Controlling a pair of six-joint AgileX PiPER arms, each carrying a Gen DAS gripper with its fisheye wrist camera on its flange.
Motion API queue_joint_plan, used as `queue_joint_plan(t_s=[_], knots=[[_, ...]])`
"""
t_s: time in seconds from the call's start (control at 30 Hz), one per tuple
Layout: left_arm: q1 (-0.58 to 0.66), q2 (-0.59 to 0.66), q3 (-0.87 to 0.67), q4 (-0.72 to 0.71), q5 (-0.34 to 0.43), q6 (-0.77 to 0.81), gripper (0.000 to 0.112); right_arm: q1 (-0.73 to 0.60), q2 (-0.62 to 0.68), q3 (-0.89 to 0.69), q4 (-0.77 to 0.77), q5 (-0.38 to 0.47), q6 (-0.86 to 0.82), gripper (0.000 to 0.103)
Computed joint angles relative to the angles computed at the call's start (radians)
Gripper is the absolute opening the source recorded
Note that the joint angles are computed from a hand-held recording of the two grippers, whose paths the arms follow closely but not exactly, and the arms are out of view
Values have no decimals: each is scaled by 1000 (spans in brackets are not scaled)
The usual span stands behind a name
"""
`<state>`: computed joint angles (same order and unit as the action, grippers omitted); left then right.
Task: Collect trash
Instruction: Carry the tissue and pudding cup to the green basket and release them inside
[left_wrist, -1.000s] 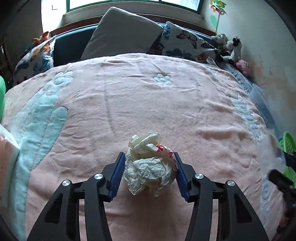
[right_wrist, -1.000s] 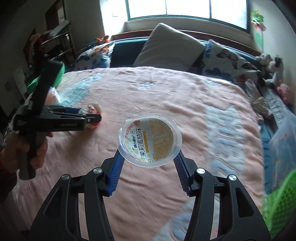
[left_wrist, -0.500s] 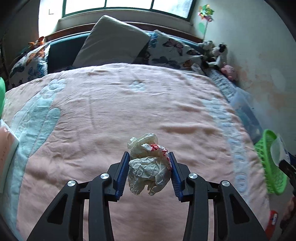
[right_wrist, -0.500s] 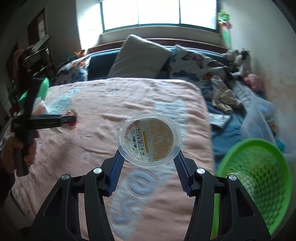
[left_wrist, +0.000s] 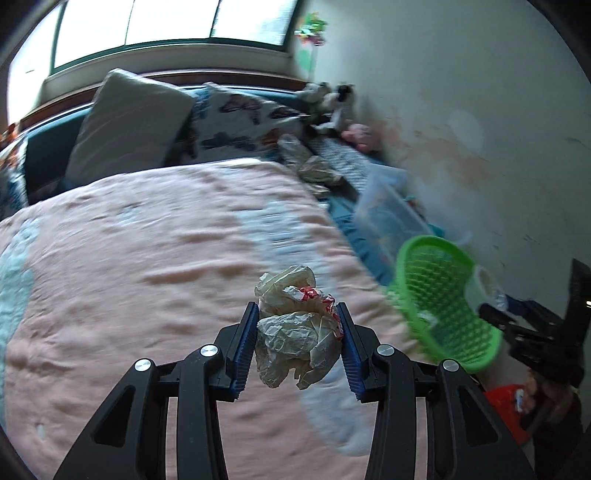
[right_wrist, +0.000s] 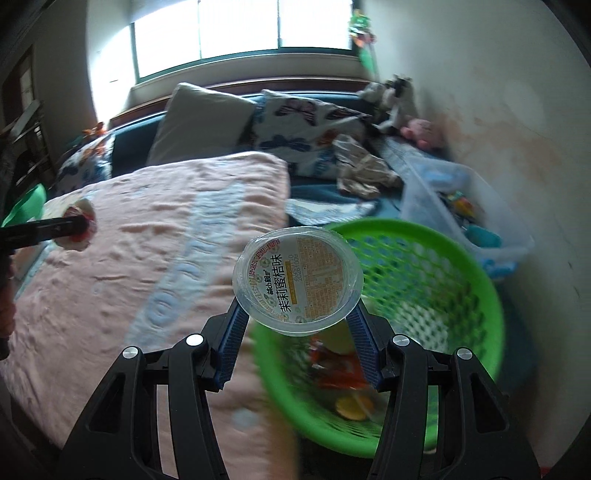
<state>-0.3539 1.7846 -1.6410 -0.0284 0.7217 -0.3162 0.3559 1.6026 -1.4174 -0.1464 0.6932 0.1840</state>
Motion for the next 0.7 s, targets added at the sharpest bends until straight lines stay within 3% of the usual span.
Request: queue_joint_plan(t_s=[0.37,0.7], knots=[[-150,221,-358,6,142,-4,41,-120,-7,63,78,-15,-67,55],[-222,463,-755,-9,329,6,41,-151,-24,100,131,-30,-108,60]])
